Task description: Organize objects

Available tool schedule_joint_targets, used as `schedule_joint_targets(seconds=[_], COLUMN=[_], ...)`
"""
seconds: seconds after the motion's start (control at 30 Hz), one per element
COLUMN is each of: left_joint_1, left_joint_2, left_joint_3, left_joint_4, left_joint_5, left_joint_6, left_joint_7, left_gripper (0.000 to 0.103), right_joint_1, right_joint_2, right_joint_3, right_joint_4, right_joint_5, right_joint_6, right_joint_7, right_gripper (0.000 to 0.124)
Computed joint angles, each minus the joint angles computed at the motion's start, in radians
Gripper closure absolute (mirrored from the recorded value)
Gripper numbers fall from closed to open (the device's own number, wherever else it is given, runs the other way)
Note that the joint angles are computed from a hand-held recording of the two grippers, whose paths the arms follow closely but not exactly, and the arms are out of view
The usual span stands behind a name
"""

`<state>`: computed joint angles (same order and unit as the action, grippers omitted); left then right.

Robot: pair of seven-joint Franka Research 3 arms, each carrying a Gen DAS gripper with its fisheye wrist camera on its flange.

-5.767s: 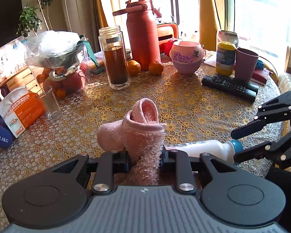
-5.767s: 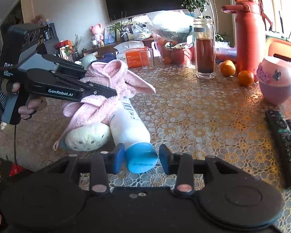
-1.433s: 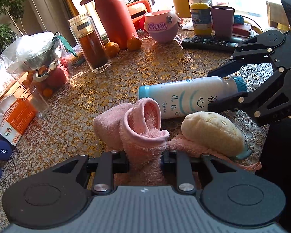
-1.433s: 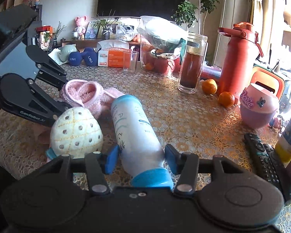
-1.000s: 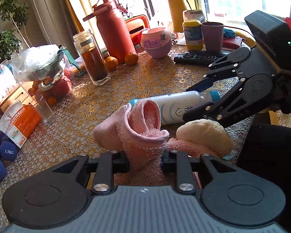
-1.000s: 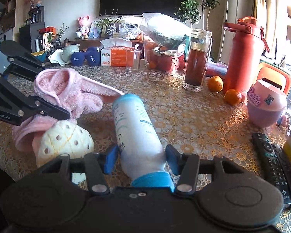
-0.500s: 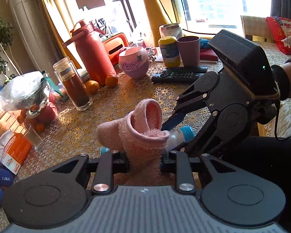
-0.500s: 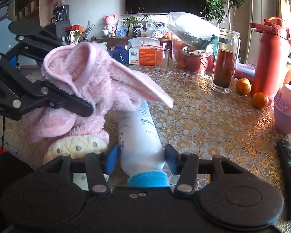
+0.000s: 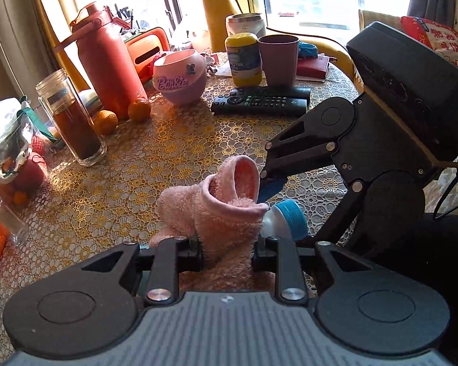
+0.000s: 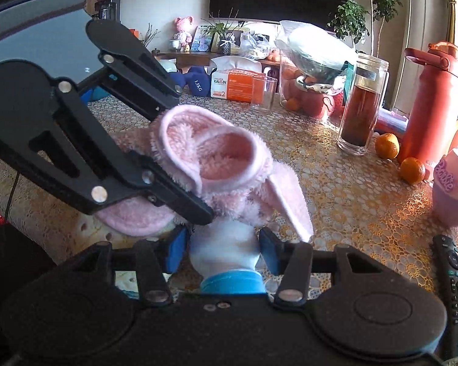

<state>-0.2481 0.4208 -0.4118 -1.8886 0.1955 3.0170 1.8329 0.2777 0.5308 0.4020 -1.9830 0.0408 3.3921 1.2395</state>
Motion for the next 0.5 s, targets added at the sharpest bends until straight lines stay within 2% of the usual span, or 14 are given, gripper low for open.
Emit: schedule_joint_targets(seconds=[0.07, 0.2, 0.3, 0.5], left_joint_1=[0.013, 0.003, 0.004, -0.03], left_joint_2=[0.008, 0.019, 0.022, 0.004], left_joint_3=[-0.011, 0.014, 0.029, 0.107], left_joint_4=[0.008, 0.029, 0.033, 0.013], left_joint_5=[-0.011, -0.01, -0.008, 0.037], left_joint_6=[0.0, -0.002, 0.003, 0.036], left_joint_7=[0.005, -0.023, -0.047, -0.152], left_gripper=[0.077, 0.077, 0.077, 0.077], right_joint_1=[-0.015, -0.039, -0.032, -0.04], right_joint_2=[0.004, 0.008, 0.006, 0.009], right_joint_3=[0.014, 0.036, 0.028, 0.034], right_joint_4=[0.001, 0.002, -0.001, -0.004], right_joint_5=[-0.006, -0.02, -0.024, -0.032], right_joint_6=[0.0, -0.004, -0.001, 0.007], right_joint_7=[0.003, 0.007, 0.001, 0.006], right_gripper=[0.073, 0.073, 0.073, 0.073])
